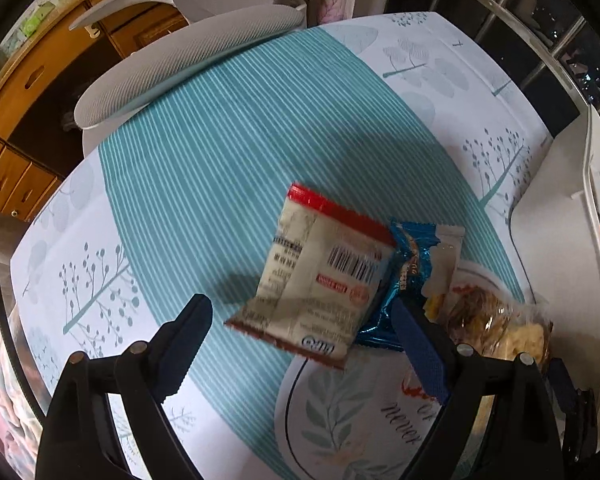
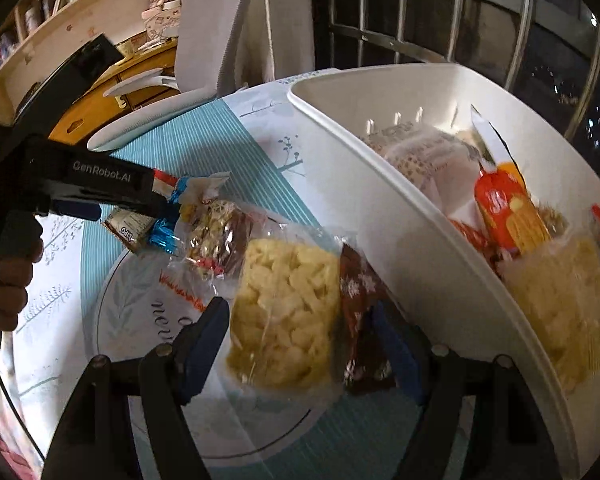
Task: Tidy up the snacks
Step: 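Grasp the red-white LIPO bag with the left tool while the right tool grasps the puffed corn bag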
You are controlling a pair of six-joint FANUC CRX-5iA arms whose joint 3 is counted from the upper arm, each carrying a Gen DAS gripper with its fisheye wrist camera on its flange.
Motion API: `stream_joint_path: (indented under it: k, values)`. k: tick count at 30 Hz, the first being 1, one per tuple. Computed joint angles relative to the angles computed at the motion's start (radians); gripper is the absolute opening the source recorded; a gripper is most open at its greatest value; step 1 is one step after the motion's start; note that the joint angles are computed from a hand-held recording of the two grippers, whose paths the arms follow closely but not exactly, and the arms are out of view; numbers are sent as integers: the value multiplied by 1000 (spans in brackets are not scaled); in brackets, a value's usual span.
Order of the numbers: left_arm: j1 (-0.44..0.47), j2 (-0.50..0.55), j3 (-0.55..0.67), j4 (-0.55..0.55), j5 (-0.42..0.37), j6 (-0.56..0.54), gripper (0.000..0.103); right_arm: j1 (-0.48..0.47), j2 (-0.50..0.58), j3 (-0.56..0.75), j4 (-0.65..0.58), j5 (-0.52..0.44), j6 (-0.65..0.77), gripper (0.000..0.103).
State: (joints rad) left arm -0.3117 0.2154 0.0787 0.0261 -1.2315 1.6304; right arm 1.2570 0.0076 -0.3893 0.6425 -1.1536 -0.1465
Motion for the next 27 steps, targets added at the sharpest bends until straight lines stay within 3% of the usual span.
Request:
stream_joint_path:
  k: [10, 18, 24, 27]
  values:
    - [35, 21, 5, 30, 5, 18, 87, -14, 19, 7, 38, 26, 53, 75]
    - [78, 3, -40, 69, 28, 14, 82, -16, 76, 67, -23, -36, 136, 75]
    - [76, 0, -52, 86, 43, 1, 81, -33, 75, 69, -70, -11, 138, 75]
    - [68, 7, -44, 87, 45, 3, 80, -29, 82, 75, -69, -27, 142, 68]
